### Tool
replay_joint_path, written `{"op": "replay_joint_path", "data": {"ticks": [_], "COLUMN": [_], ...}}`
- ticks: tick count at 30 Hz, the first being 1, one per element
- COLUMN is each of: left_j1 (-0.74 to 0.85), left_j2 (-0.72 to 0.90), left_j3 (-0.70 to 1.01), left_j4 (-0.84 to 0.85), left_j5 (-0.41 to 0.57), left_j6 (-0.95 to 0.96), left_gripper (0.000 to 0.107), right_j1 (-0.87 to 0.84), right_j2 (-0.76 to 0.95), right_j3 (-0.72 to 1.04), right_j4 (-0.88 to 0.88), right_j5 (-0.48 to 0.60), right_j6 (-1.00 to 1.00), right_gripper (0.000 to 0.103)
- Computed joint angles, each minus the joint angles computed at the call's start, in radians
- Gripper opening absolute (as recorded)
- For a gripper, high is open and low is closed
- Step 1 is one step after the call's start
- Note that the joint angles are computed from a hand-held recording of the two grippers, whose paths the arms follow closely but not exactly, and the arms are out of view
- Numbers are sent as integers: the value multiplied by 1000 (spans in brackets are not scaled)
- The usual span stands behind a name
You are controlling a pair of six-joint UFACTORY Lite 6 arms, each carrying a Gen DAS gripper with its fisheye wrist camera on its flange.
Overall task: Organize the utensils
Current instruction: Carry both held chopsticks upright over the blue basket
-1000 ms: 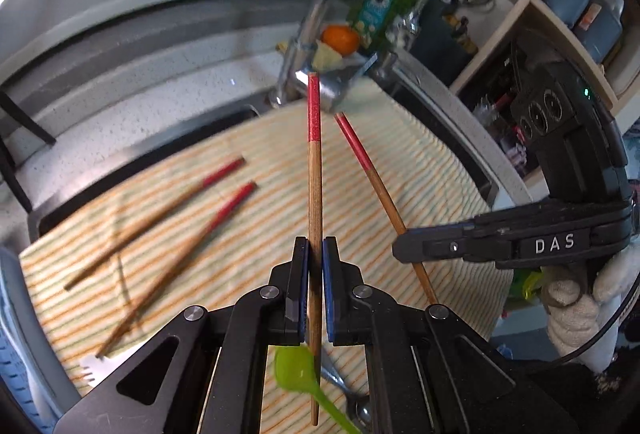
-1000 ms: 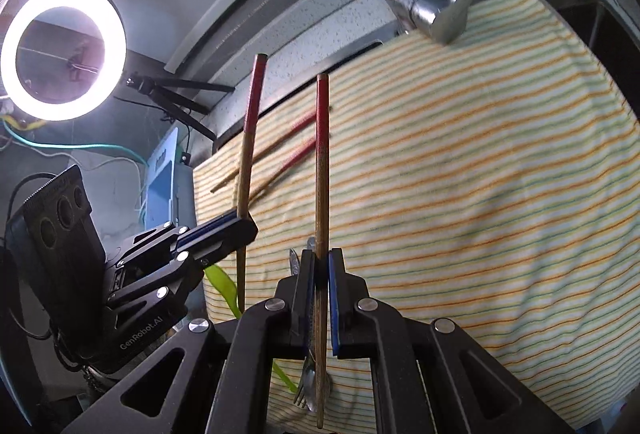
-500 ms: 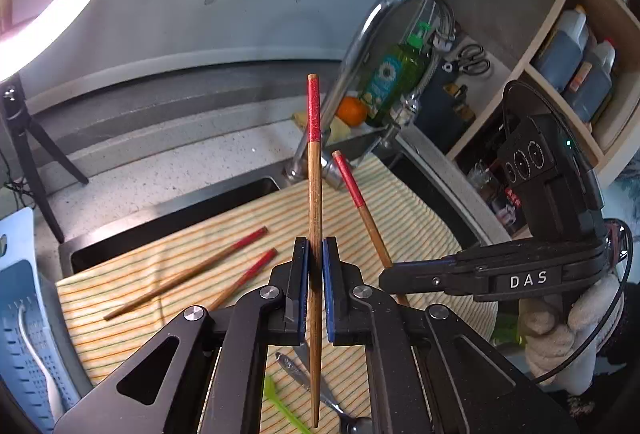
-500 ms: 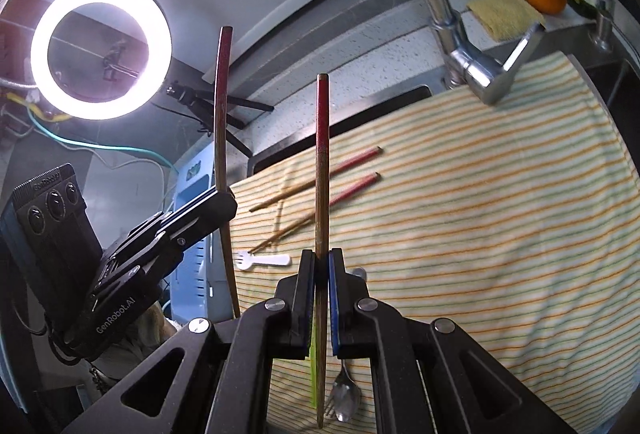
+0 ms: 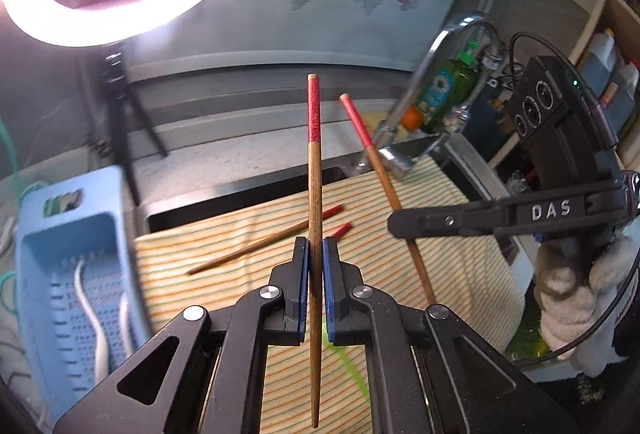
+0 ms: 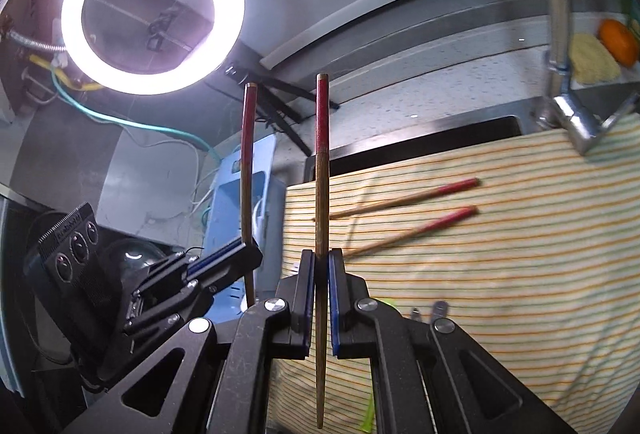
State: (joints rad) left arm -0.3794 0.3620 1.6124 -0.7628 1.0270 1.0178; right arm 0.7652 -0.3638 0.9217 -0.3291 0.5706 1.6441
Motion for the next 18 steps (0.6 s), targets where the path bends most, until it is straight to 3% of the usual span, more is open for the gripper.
{"op": "replay_joint_path", "data": {"ticks": [7,18], "left_j1": [204,394], "left_j2": [54,247], "left_j3": [32,210], "left_j4": [37,111], "left_j5": [19,35], "left_j6": [25,-2], "left_gripper": [5,5], "right_j1": [-55,-58], "right_j2": [329,772], "right_j3": [246,708], "right_j4": [181,333], "right_j5": [-130,-95], "right_j6": [-246,-438], "right_gripper": [6,6]}}
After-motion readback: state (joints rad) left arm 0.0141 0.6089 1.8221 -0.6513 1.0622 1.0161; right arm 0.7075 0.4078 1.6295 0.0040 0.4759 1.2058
